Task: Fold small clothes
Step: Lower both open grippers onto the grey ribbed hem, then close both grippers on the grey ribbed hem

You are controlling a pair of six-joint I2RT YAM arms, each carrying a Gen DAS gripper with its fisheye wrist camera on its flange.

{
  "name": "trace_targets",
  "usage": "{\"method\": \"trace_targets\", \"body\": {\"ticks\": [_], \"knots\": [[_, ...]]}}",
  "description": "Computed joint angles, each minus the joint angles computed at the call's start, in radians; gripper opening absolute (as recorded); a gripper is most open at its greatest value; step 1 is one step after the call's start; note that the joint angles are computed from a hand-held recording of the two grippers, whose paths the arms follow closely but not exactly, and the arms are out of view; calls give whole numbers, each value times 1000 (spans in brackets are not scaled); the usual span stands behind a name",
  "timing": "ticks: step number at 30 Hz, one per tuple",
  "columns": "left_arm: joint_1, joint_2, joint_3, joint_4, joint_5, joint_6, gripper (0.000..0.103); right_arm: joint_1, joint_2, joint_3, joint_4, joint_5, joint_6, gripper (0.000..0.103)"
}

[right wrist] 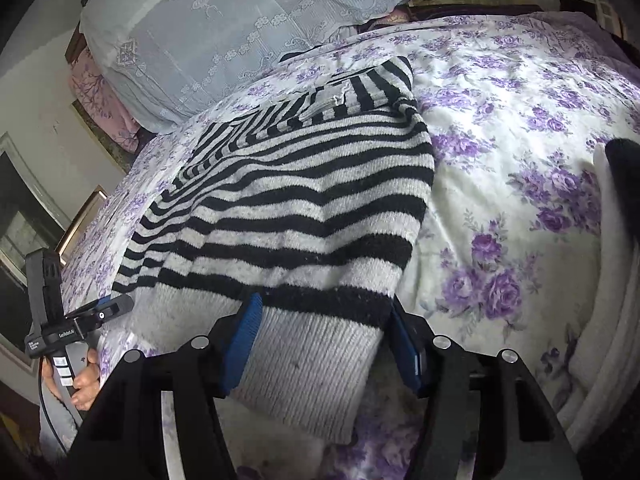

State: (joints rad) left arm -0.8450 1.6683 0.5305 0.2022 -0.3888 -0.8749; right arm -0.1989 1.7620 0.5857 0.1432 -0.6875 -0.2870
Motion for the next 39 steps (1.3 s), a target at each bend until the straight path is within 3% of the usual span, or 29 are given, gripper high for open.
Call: {"method": "trace_targets", "body": {"ticks": [4,6,9,13,18,23,25,26,27,29,30,34,36,38,39], "knots": [[16,-41,-42,18,-2,-13,84,-52,5,-4,-47,-60,-78,62],[66,-98,-118,100,50,-16,74,-43,1,-11,-32,-49,-67,64],[119,-114,-136,125,119,1,72,-6,-2,-11,-6,-16,-37,70],[78,-38,-47,52,79,12,78,12,14,8,14,-13,8,70],[8,-9,-25,44,39,18,86,-16,8,-4,-4,-31,-34,63],[92,21,27,24,60,36,85,27,25,29,21,5,20,58],[90,30,47,-3,36,20,76,38,35,32,56,26,67,38],[80,28,46,-13,17,9,66,36,32,20,82,37,88,34],[68,20,34,-11,0,-5,54,28,25,4,101,32,91,30],[53,-1,-7,26,-7,-25,41,7,10,-21,107,7,65,28],[53,-5,-28,50,-5,-29,38,-1,6,-27,102,-4,52,28],[84,11,-14,60,21,-23,44,8,46,31,46,-20,65,31],[84,37,37,16,13,-12,55,25,60,51,43,-17,93,32],[66,59,89,-55,-20,-26,54,32,59,41,75,-9,129,26],[51,63,103,-81,-44,-37,48,33,47,18,105,-5,133,20]]}}
